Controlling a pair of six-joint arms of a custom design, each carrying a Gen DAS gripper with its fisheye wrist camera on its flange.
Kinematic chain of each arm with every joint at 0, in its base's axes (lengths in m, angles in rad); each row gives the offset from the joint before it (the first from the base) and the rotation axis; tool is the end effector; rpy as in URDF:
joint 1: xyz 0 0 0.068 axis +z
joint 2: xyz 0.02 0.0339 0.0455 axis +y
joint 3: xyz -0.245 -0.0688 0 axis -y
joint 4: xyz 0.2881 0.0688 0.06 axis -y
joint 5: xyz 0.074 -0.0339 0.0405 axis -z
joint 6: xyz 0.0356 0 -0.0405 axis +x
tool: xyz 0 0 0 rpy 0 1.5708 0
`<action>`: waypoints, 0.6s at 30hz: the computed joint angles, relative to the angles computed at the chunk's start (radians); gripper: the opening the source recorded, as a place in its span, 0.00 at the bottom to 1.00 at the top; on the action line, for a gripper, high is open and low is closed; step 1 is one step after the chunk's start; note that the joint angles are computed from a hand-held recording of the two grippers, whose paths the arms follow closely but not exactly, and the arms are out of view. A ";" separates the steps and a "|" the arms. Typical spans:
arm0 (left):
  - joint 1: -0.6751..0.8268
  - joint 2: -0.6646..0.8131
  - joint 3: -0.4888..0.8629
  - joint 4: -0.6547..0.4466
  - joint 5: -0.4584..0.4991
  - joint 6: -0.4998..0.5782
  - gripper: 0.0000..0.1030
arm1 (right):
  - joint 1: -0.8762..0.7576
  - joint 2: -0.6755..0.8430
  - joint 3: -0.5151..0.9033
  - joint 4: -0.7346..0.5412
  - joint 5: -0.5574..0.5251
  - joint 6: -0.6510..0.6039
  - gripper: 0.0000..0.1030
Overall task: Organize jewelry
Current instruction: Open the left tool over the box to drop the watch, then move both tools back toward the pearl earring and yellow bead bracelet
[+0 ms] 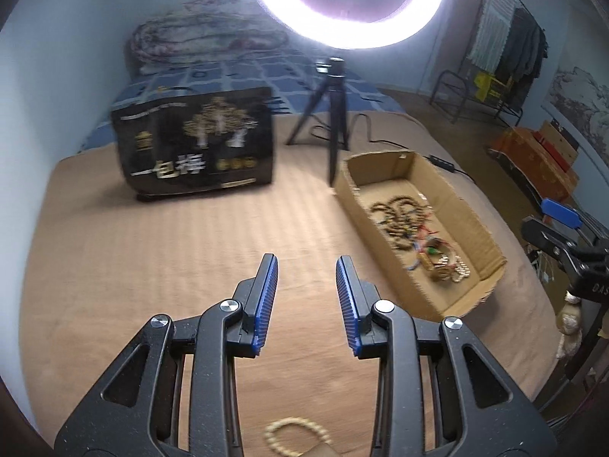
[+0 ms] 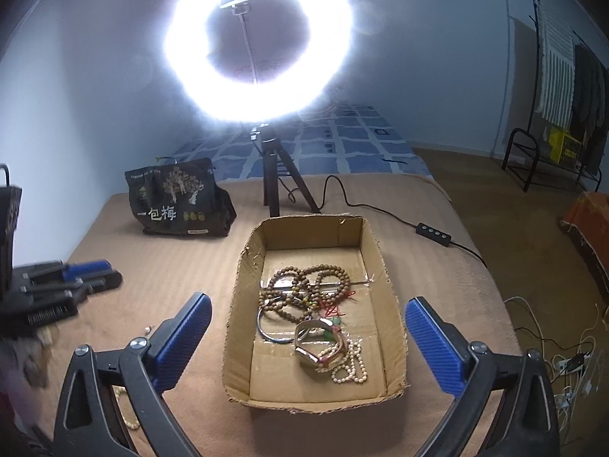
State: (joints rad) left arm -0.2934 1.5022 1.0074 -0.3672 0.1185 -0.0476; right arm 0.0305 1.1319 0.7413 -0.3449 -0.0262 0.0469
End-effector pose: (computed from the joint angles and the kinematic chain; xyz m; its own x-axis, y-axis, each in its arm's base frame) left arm 0.3400 -0.1071 0.1909 -0.7431 0.1751 -0.6459 0.3259 0.9377 -0.1206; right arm 0.2862 0.0097 0.2075 -0.6723 0.0264 -0.7399 -0.0184 0.9985 0.0523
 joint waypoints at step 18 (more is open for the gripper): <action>0.196 0.067 -0.062 0.020 0.085 0.119 0.30 | 0.401 -0.053 -0.101 -0.032 0.170 0.053 1.00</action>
State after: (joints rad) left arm -0.0971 1.5688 0.9457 -0.3477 0.2037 0.0714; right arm 0.4315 1.0786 0.6398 -0.3768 0.1439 0.0998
